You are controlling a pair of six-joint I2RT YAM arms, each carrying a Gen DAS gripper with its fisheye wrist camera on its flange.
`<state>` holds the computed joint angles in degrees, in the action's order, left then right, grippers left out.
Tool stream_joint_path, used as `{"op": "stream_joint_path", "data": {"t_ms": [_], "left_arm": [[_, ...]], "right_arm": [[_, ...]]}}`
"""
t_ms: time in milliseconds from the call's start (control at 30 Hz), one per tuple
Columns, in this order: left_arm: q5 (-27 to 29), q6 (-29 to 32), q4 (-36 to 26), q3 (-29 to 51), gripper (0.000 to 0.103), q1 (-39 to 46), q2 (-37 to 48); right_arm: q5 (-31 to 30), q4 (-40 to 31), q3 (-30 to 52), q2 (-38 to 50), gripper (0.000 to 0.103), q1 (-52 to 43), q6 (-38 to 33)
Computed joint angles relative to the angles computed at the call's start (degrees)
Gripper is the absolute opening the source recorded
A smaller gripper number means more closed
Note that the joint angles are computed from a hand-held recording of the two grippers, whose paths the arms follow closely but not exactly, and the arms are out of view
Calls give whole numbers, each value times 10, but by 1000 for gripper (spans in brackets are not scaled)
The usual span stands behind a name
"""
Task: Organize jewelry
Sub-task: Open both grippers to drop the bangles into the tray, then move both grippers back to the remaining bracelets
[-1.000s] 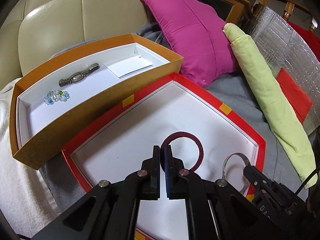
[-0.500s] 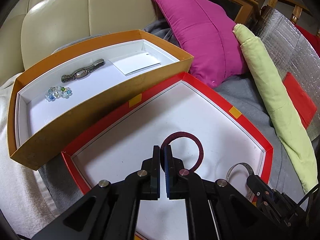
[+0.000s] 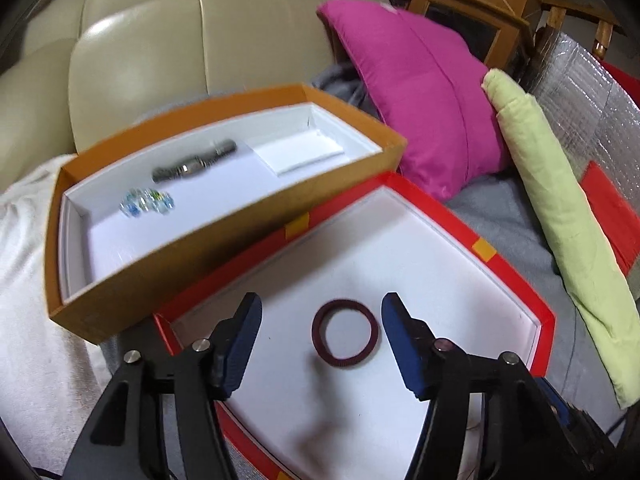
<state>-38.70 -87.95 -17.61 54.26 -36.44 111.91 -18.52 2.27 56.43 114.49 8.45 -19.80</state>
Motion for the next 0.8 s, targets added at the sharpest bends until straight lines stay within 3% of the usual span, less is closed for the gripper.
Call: {"op": "stream_joint_path", "data": {"t_ms": [200, 467, 667, 800], "left_arm": [[-40, -6, -31, 32, 64, -22, 8], [-102, 32, -106, 176, 71, -78, 81], [-117, 127, -131, 327, 71, -118, 172], [-100, 191, -131, 425, 71, -136, 235]], "right_arm": [[-49, 17, -50, -52, 51, -73, -27], [-128, -31, -44, -66, 52, -246, -110], [-151, -91, 69, 21, 53, -375, -142], [-138, -159, 201, 116, 53, -420, -119]]}}
